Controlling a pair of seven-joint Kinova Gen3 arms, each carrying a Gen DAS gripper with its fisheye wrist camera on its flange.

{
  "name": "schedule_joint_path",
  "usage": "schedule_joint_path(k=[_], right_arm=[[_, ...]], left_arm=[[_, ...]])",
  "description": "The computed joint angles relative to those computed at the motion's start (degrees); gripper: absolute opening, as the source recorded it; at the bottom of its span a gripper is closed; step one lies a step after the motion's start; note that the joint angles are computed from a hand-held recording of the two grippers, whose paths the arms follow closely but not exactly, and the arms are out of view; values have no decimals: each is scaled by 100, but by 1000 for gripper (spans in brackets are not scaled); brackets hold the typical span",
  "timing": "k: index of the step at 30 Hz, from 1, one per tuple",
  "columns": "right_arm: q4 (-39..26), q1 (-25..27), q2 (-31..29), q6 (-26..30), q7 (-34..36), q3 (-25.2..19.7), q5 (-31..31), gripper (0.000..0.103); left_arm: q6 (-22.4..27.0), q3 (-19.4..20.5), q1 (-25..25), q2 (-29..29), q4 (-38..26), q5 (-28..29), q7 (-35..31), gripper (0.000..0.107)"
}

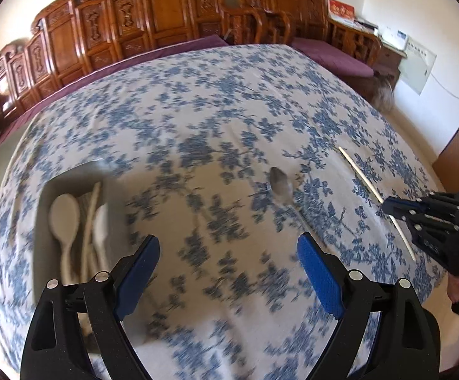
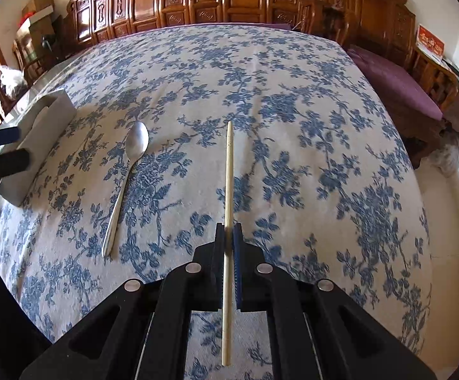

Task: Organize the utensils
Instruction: 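Grasp the wooden chopstick with the right tool while the left tool grasps the metal spoon, then carry the metal spoon over the grey tray with the left tool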

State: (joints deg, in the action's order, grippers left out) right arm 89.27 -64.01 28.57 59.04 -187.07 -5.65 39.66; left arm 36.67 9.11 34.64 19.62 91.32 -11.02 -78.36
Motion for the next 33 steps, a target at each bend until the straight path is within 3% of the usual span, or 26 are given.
schedule_joint_path(k=[12, 21, 27, 30, 33], right_arm=[[886, 104, -451, -610, -1099, -54, 318, 6], [956, 196, -403, -981, -1186, -103, 416, 6], [984, 145, -460, -1000, -1282, -73, 484, 6], [1016, 147, -497, -1016, -1335, -85, 525, 6], [993, 152, -509, -1000, -1339, -111, 535, 6]], left_arm=[[570, -307, 714, 1286, -1429, -251, 607, 79], [1094, -532, 1039, 1820, -2175, -461, 1040, 70], [1181, -562, 1135, 1895, -2282, -525, 1180, 52], [1143, -526, 1166, 1881, -2268, -531, 1167, 31], [1191, -568, 1244, 1902, -2313, -593, 1241, 27]])
